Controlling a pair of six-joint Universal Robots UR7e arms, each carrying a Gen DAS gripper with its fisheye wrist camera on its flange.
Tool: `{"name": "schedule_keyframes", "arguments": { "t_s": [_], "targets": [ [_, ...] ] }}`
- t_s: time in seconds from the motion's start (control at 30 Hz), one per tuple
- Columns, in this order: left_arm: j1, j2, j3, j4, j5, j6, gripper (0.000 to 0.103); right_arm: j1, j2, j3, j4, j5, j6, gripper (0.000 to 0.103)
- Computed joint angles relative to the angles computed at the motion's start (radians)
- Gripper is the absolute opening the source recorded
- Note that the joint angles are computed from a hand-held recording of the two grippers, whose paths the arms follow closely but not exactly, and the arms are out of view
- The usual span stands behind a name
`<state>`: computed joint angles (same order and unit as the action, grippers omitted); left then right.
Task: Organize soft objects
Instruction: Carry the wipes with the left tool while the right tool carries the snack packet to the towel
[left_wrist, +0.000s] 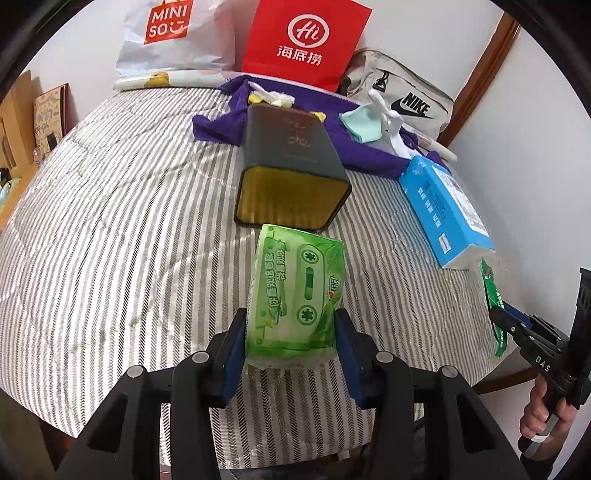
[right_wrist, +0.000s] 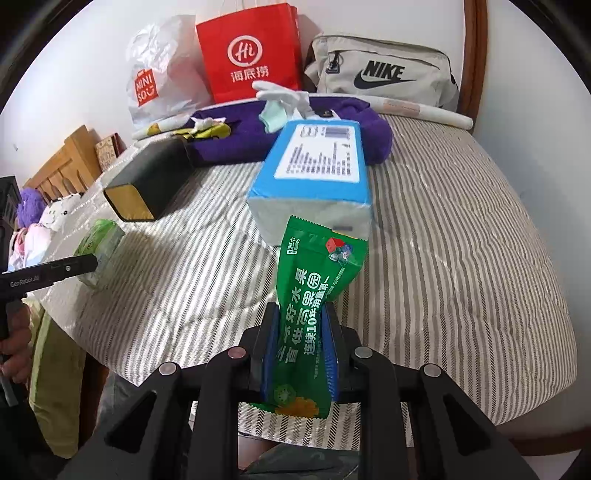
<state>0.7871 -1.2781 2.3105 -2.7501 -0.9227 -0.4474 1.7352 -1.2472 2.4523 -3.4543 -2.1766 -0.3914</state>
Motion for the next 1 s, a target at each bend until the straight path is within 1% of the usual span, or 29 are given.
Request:
{"name": "schedule_keyframes", "arguments": {
  "t_s": [0.23, 0.33, 0.4, 0.63, 0.83, 1.0],
  "targets": [
    [-0.016, -0.023, -0.027, 0.017, 0.010, -0.002, 0.043, 0.032, -0.034, -0.025, 0.051, 0.027, -0.016, 0.023],
    [-0.026, -0.028, -0.039, 0.018, 0.016, 0.005, 0.043, 0.041, -0.057, -0.045, 0.093, 0.061, -0.006, 0.023],
    [-0.032, -0.030, -0.052, 0.020, 0.019, 0.015, 0.043, 0.049, -0.062, -0.056, 0.100, 0.068, -0.011, 0.023],
    [-0.023, -0.005, -0.116, 0.031, 0.039, 0.042, 0.043, 0.069, -0.035, -0.139, 0.143, 0.065, -0.042, 0.023],
    [-0.003, 0.030, -0.180, 0.034, 0.059, 0.069, 0.043, 0.066, 0.000, -0.219, 0.190, 0.066, -0.054, 0.023],
    [0.024, 0.071, -0.249, 0.040, 0.060, 0.104, 0.043, 0.060, 0.027, -0.285, 0.214, 0.065, -0.070, 0.023]
  ]
}}
